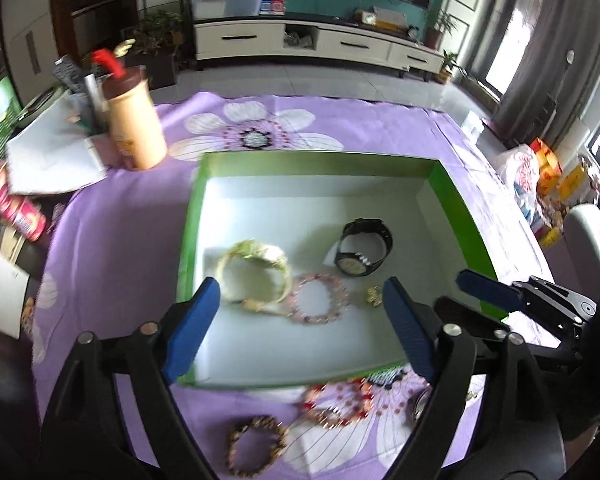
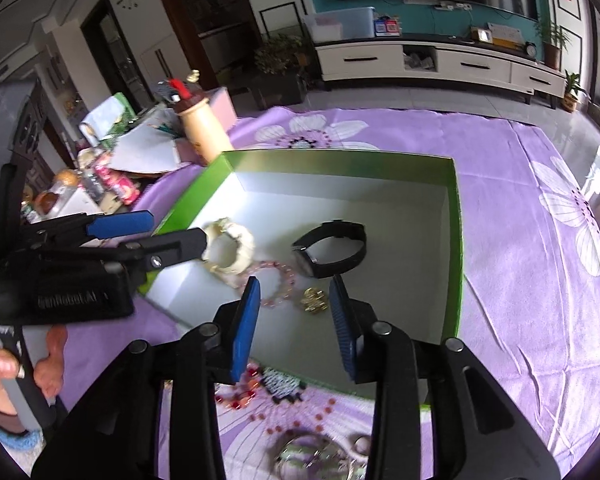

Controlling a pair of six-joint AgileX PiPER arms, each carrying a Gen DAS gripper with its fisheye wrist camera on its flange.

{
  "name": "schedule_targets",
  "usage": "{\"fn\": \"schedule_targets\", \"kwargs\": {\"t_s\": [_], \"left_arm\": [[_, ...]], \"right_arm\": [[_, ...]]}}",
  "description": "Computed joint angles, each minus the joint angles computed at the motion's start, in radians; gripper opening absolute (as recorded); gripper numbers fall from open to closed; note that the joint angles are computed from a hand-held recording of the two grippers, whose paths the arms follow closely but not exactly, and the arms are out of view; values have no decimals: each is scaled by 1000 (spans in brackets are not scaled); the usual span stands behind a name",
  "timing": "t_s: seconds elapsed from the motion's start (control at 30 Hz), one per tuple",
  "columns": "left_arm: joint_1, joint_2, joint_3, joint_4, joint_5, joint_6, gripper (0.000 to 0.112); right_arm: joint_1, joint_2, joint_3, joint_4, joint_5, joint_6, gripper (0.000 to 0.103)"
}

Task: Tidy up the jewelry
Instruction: 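Grasp the brown bead bracelet with the left gripper while the right gripper grasps the silver ring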

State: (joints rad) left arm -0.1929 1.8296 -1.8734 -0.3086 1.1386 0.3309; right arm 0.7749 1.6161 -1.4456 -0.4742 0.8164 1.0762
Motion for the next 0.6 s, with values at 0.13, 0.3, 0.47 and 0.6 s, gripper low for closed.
{"fn": "schedule_targets", "kwargs": {"t_s": [0.13,0.3,0.47,0.6], "left_arm": [[104,-72,102,-65,-6,48,86],[213,-118,215,-97,1,93,85],[262,-149,339,-78,-12,143,85],[262,-181,448,-49,-46,174,81]], "right_arm": [[30,-20,17,15,-15,-2,42],[79,-26,45,62,-60,-38,42],[137,21,32,81,-49,-76,42],[153,56,45,125,-78,-95,42]]}}
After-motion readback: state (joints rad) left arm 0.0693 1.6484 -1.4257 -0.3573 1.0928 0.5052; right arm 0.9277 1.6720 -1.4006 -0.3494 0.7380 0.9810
